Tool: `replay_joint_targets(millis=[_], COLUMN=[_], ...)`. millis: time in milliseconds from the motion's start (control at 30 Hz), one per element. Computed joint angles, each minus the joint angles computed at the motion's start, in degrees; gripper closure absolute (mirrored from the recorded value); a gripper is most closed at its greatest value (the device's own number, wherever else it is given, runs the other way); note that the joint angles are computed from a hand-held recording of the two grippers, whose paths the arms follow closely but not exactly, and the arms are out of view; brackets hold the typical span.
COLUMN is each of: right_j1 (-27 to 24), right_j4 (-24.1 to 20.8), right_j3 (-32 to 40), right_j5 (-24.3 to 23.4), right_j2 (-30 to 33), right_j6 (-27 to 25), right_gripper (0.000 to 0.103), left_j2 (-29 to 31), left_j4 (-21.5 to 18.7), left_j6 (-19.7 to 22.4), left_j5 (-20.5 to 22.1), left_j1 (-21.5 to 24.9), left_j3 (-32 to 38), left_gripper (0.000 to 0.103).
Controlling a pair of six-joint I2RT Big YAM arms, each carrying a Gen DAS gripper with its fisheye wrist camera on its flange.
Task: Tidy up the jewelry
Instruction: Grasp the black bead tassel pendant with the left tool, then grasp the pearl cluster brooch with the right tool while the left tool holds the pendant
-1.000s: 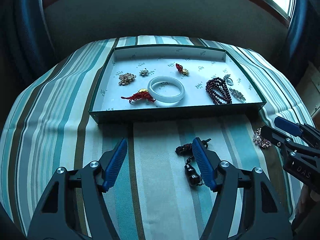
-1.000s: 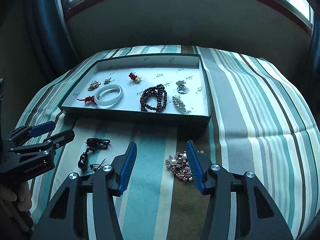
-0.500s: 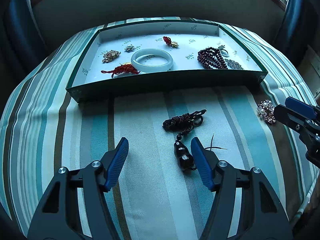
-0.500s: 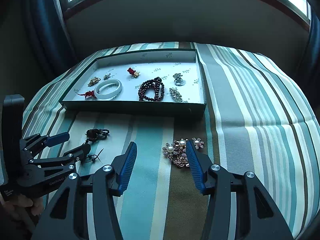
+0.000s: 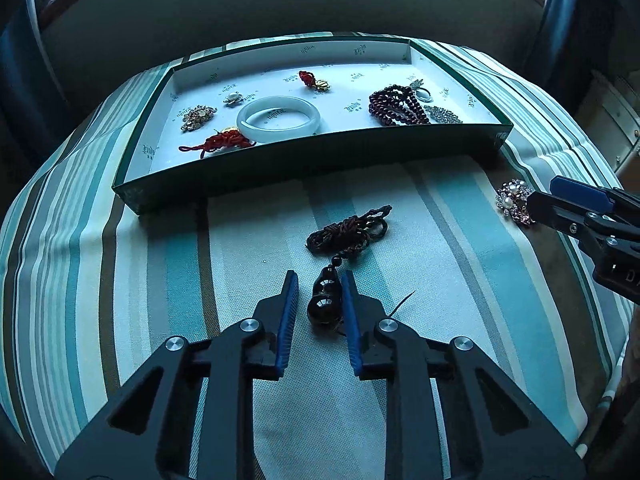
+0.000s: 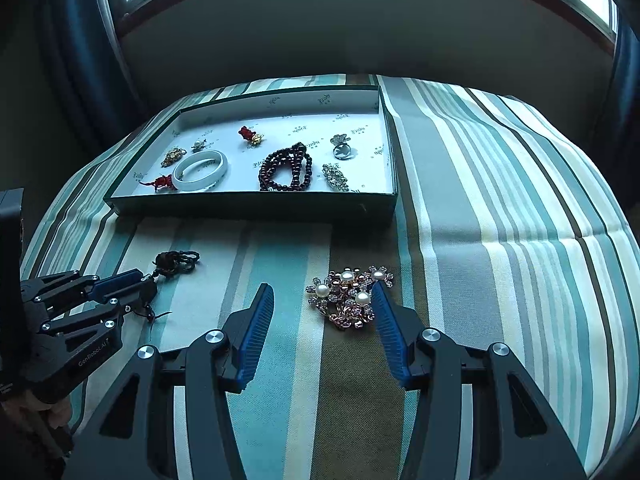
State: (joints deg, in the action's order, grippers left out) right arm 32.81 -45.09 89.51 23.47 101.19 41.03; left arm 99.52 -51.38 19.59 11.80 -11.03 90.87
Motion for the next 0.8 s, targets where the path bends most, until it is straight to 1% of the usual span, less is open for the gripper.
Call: replay_joint_targets(millis=[167, 300, 400, 500, 667, 800], right_j1=[-0.46, -0.82, -0.99, -1.03, -1.05, -1.41], right_j4=[-1.09, -1.82, -2.15, -2.91, -3.97, -4.00], right_j3=[0.32, 0.65, 1.22, 2.48, 3.10, 2.78], right_j5=[-0.43, -0.87, -1.34, -0.97, 0.27, -0.45], right_j2=[0.56, 1.19, 1.91, 3.02, 3.61, 3.86], right_j6=[0.17, 0.37, 0.22, -0.18, 0.08, 0.55], right_gripper=[0.052, 0.052, 0.052, 0.045, 0.045, 0.045], left_j2=[-0.12, -0.35, 0.04, 0.63, 1.19, 1.45], left_j4=[0.26, 1.46, 1.37, 1.24, 1.09, 1.22], left_j6=[0.06, -0.06, -0.70, -1.44, -2.01, -2.13], left_j5=[0.09, -0.70, -0.97, -1.35, -1.63, -1.56], left_j1=[0.65, 1.89, 3.02, 3.80, 4.18, 4.14], left_j3=[-0.10, -0.11, 0.64, 1.43, 1.84, 1.72], left_gripper=[0.086, 0.086, 0.086, 0.086, 0.086, 0.086])
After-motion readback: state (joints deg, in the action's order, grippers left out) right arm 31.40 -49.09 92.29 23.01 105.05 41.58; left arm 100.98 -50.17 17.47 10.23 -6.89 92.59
